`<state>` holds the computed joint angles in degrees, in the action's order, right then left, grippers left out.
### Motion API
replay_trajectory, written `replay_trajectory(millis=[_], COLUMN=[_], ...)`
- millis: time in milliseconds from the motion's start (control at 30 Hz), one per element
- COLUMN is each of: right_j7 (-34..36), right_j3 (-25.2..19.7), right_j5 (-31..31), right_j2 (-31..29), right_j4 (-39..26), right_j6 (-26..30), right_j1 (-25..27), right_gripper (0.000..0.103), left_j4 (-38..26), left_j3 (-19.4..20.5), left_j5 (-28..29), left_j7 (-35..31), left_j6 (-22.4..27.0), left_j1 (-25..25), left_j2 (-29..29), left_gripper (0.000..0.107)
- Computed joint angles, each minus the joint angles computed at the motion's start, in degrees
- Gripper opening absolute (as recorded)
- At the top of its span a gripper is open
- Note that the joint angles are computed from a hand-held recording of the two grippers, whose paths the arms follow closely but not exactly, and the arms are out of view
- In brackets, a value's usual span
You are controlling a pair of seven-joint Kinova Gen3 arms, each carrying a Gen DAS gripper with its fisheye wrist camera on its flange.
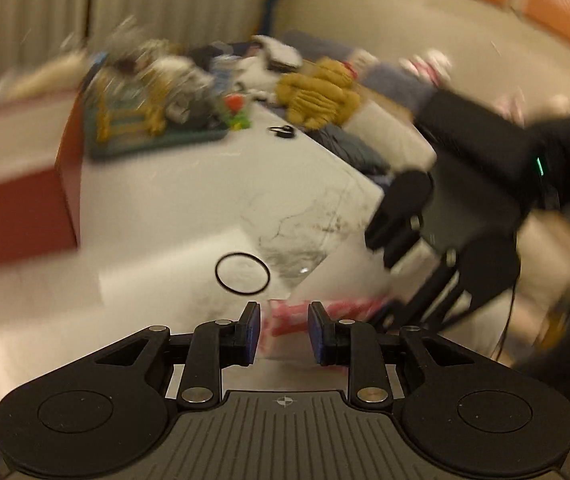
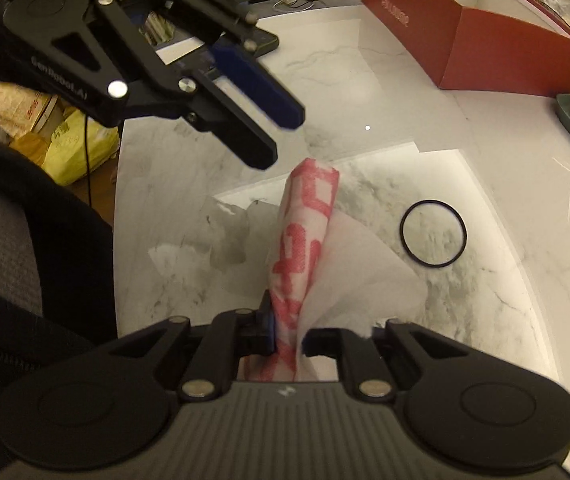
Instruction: Fold shopping bag
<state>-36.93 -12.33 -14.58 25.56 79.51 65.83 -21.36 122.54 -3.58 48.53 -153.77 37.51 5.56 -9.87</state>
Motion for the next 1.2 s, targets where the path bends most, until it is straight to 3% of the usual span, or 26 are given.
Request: replay_trajectory(millis=[133,300,433,533,767,800,900,933,967,1000,1033,1067,1133,1200], right_j7=[3.3,5.8,7.7,8.9,11.5,12.0,14.2,14.9,15.2,14.6,13.1,10.8,6.1,3.5], right_j3=[-0.7,-0.2,0.1,-0.3,-0.4,0.1,2.7,2.6,1.4,0.2,-0.8,-1.8,-1.1,2.1], right_j5=[-0.3,-0.5,1.0,1.5,4.7,5.5,4.4,2.6,0.5,-1.8,-4.1,-6.4,-9.5,-8.8], right_j2=[0.5,-0.2,-0.3,-1.0,-3.5,-4.4,-7.1,-7.8,-8.3,-8.4,-8.0,-7.4,-6.5,-6.1], right_j4=[-1.9,-3.1,-4.9,-4.9,-2.1,-0.6,3.8,4.2,4.1,3.5,2.1,0.5,-0.6,1.1], right_j6=[3.6,7.4,10.4,10.9,6.4,4.1,-2.4,-3.4,-3.6,-3.0,-1.3,0.4,1.2,-1.3], right_j1=[0.2,0.1,-0.7,-0.5,-2.1,-2.8,-3.7,-2.3,0.2,2.8,5.5,8.0,9.8,7.4], right_gripper=[0.010,0.010,0.010,0.009,0.011,0.013,0.043,0.056,0.057,0.055,0.047,0.026,0.000,0.001], left_j4=[-5.2,-8.2,-7.0,-7.2,-4.3,-3.9,-3.5,-3.3,-2.9,-2.5,-1.9,-1.3,-0.8,-0.4], left_j3=[-6.1,1.0,2.8,3.3,21.1,23.2,29.5,29.8,29.0,27.5,26.3,25.5,22.9,20.6], left_j5=[-0.1,-1.9,-2.7,-7.1,-16.9,-18.4,-25.4,-27.7,-29.9,-32.2,-34.5,-36.9,-41.2,-45.1], left_j7=[-6.1,-8.8,-11.1,-6.5,9.8,12.1,18.5,20.4,22.1,24.0,25.0,25.9,27.4,28.5], left_j6=[9.1,14.0,11.3,9.9,3.6,2.6,0.1,-0.5,-1.2,-2.0,-3.0,-4.0,-5.3,-6.3], left_j1=[3.5,-3.7,-1.8,1.1,-8.1,-9.2,-12.2,-11.3,-9.3,-6.7,-4.0,-1.8,3.5,8.4], left_j2=[3.4,5.3,4.7,4.0,0.0,-0.5,-0.8,-1.0,-1.2,-1.3,-1.5,-1.8,-1.2,-0.6], left_gripper=[0.026,0.026,0.026,0.026,0.013,0.011,0.010,0.010,0.010,0.010,0.010,0.010,0.010,0.010])
